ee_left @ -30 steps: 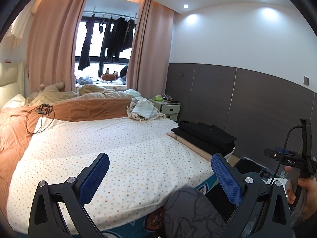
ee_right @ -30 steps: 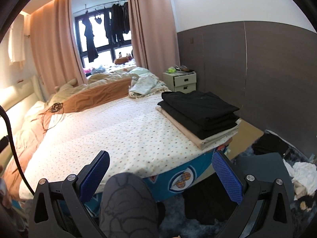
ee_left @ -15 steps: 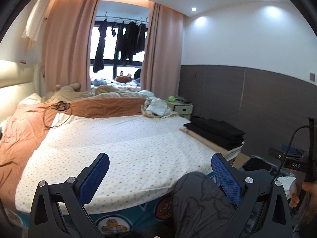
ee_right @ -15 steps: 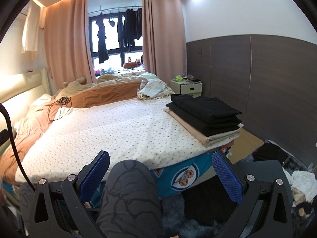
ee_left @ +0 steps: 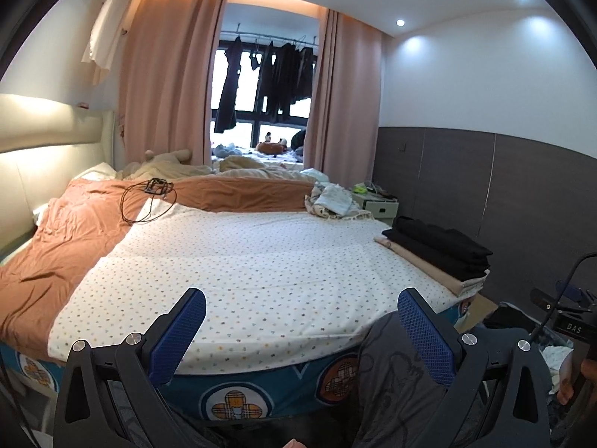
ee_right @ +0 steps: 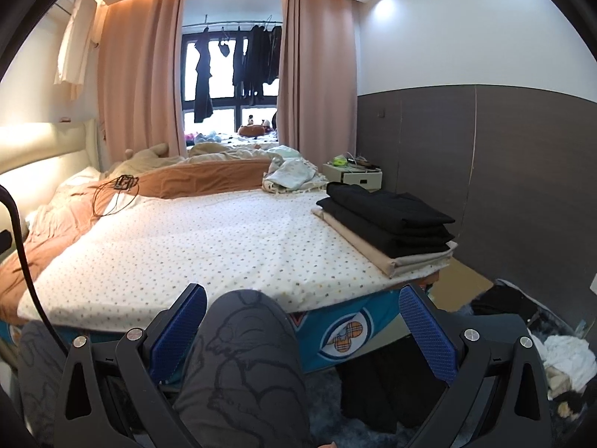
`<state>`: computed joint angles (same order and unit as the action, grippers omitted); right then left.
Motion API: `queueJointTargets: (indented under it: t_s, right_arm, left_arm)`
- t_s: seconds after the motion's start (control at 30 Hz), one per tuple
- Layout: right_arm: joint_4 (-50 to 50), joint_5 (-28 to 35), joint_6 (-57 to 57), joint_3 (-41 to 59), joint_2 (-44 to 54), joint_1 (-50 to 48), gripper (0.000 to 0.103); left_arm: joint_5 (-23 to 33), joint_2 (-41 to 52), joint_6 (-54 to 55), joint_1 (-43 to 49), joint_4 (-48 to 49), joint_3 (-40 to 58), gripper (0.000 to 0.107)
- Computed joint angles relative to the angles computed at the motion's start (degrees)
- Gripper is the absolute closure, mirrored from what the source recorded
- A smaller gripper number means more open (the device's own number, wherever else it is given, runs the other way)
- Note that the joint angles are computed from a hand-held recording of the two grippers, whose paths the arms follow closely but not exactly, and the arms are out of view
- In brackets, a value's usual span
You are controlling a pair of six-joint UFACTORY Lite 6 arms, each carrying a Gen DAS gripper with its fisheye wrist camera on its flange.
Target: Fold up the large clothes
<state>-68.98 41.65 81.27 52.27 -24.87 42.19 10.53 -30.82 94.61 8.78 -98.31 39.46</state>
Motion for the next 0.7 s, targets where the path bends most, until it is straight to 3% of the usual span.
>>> queueJointTargets:
  t_s: [0.7]
  right_arm:
    - [0.16, 0.48, 0.86, -2.18, -2.9, 2.27, 0.0]
  left_arm:
    - [-3.81, -9.54, -12.94, -2.31, 12.76, -5.03, 0.004]
